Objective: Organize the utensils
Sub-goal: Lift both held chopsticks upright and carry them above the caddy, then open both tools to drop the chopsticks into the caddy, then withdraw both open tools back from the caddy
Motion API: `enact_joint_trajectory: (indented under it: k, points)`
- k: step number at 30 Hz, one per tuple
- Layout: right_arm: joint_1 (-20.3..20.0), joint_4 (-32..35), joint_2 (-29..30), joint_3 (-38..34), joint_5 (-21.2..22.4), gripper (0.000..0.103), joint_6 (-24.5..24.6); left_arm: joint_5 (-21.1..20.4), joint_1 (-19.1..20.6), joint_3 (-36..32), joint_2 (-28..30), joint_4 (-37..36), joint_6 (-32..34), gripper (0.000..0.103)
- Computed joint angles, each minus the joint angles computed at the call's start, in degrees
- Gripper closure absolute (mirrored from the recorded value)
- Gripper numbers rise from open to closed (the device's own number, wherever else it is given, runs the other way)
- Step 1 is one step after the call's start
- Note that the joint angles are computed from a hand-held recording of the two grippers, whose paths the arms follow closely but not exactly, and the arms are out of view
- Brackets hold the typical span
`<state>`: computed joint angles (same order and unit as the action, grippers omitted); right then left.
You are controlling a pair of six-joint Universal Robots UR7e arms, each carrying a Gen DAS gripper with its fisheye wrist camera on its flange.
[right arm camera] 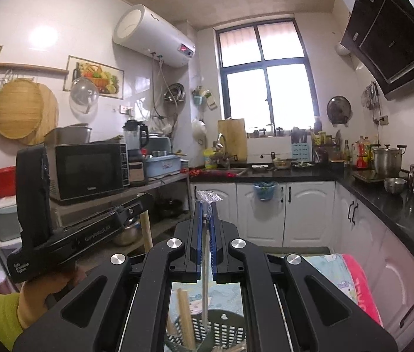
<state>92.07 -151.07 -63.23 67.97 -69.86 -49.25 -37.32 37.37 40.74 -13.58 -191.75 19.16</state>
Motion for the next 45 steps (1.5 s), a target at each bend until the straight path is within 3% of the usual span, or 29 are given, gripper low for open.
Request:
enact_joint_trajectory:
  k: [5,18,23,24,25,27,29,32,37,45]
  points:
    - [-0.4,-0.8,2.1,-0.3,-2.5,0.098,-0.6,0.9,1.5,-1.0,1.5,0.6,-1.3,0.096]
    - [-1.3,-3.0,5.1,1.3,-7.0,0.098,-2.2,0.4,4.1,6.6,-0.3,3.1,-8.8,0.096]
    - [-1.2,-1.5,6.2,0.9,-11.0,0.098,-1.0,-0.5,4.7,9.8,-2.1,6.8,-13.3,0.094]
    - [-1.2,-1.1,6.4,0.7,-11.6,0.096,-0.8,-0.7,4.7,10.5,-2.6,7.5,-14.1,0.086]
    - [-1.3,-0.6,6.4,0.6,-12.2,0.087,-0.5,-0.8,4.7,11.4,-3.1,7.7,-14.6,0.078]
    - [-1.4,-0.4,6.4,0.6,-12.9,0.066,0.3,-0.9,4.6,13.0,-4.0,8.2,-15.8,0.070]
    - [-1.7,-1.0,5.8,1.4,-12.6,0.065,1.2,-0.7,4.4,14.4,-4.7,7.7,-16.6,0.063]
    - [-1.7,-0.6,5.0,2.0,-13.2,0.052,1.3,0.8,3.9,17.5,-6.8,7.7,-19.6,0.048]
    - [-2.3,-0.6,2.3,4.5,-12.4,0.036,1.3,2.9,2.2,23.5,-10.7,6.3,-23.1,0.012]
    - [-3.2,-3.0,-3.3,10.9,-10.8,0.017,1.5,7.6,-0.8,32.1,-16.2,7.6,-30.0,0.010]
